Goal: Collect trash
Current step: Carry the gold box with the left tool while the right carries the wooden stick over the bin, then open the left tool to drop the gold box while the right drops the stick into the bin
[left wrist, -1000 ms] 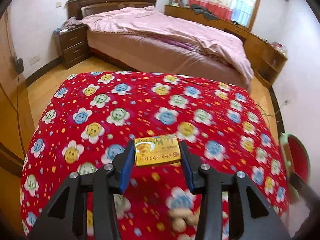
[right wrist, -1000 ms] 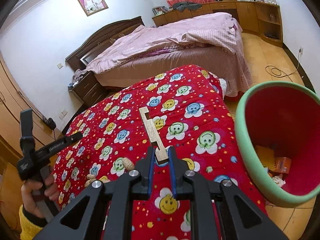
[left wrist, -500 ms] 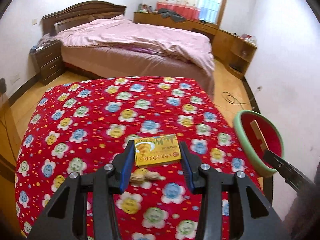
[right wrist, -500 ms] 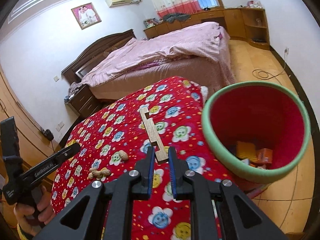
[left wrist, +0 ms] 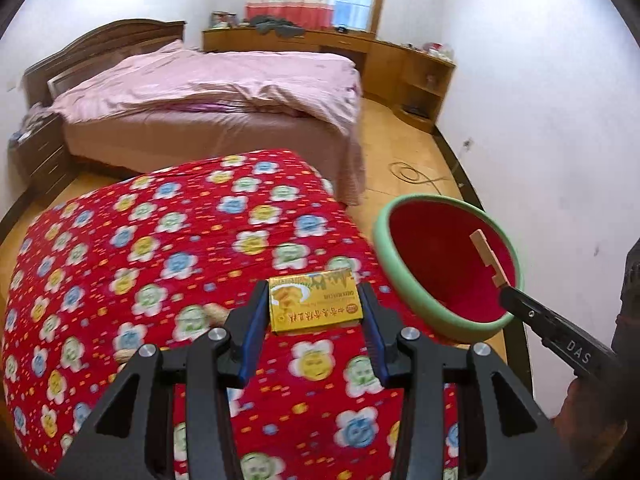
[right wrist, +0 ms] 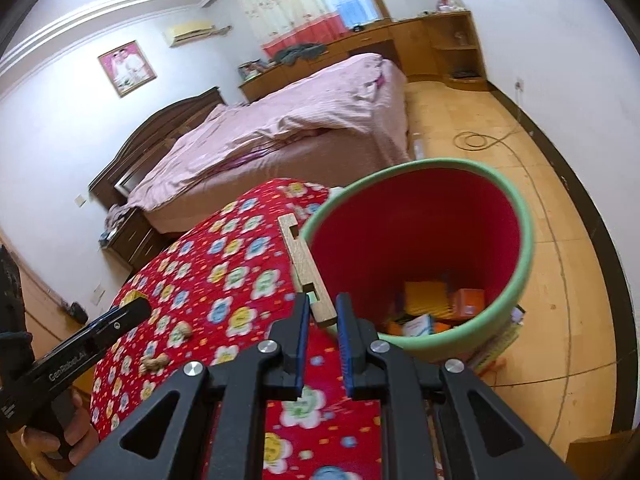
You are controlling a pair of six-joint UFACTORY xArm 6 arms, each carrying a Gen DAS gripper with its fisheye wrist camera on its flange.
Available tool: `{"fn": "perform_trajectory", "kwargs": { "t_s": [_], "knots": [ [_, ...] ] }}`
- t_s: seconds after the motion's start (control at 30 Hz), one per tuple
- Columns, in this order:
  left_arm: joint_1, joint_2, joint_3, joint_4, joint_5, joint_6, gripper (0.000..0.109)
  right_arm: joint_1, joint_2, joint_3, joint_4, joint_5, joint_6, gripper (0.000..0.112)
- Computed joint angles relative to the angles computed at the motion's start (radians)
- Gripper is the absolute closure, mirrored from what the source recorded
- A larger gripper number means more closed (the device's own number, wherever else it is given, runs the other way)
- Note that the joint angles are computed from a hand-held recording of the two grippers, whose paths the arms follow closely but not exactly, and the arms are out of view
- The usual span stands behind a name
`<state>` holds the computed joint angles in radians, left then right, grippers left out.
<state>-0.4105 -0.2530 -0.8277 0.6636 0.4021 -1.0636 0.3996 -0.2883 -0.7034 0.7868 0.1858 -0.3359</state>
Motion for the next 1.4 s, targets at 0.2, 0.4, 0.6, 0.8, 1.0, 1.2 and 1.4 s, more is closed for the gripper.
{"fn": "perform_trajectory", "kwargs": {
  "t_s": [0.2, 0.4, 0.6, 0.8, 1.0, 1.2, 1.4],
  "knots": [
    [-0.032, 0.114, -0.090, -0.016, -0.029, 0.040, 0.064, -0.069, 0.042, -0.019, 0.053, 0.009, -0.049, 0.097],
    [-0.054, 0.224, -0.183, -0.051, -0.041, 0.085, 0.064, -0.123, 0.108, -0.063, 0.065, 0.011, -0.079, 0.097],
    [-0.068, 0.324, -0.274, -0.085, -0.055, 0.137, 0.064, -0.166, 0.171, -0.117, 0.164, 0.038, -0.188, 0.097],
    [-0.082, 0.412, -0.350, -0.142, -0.076, 0.220, 0.064, -0.187, 0.197, -0.144, 0.207, 0.055, -0.252, 0.097],
    [-0.106, 0.471, -0.401, -0.279, -0.088, 0.383, 0.055, -0.209, 0.210, -0.168, 0.192, 0.088, -0.262, 0.097],
    [-0.108, 0.472, -0.400, -0.224, -0.096, 0.342, 0.046, -0.218, 0.217, -0.189, 0.140, 0.111, -0.250, 0.093],
    [-0.094, 0.423, -0.347, -0.203, -0.072, 0.273, 0.046, -0.212, 0.211, -0.176, 0.126, 0.121, -0.254, 0.081]
  ]
}}
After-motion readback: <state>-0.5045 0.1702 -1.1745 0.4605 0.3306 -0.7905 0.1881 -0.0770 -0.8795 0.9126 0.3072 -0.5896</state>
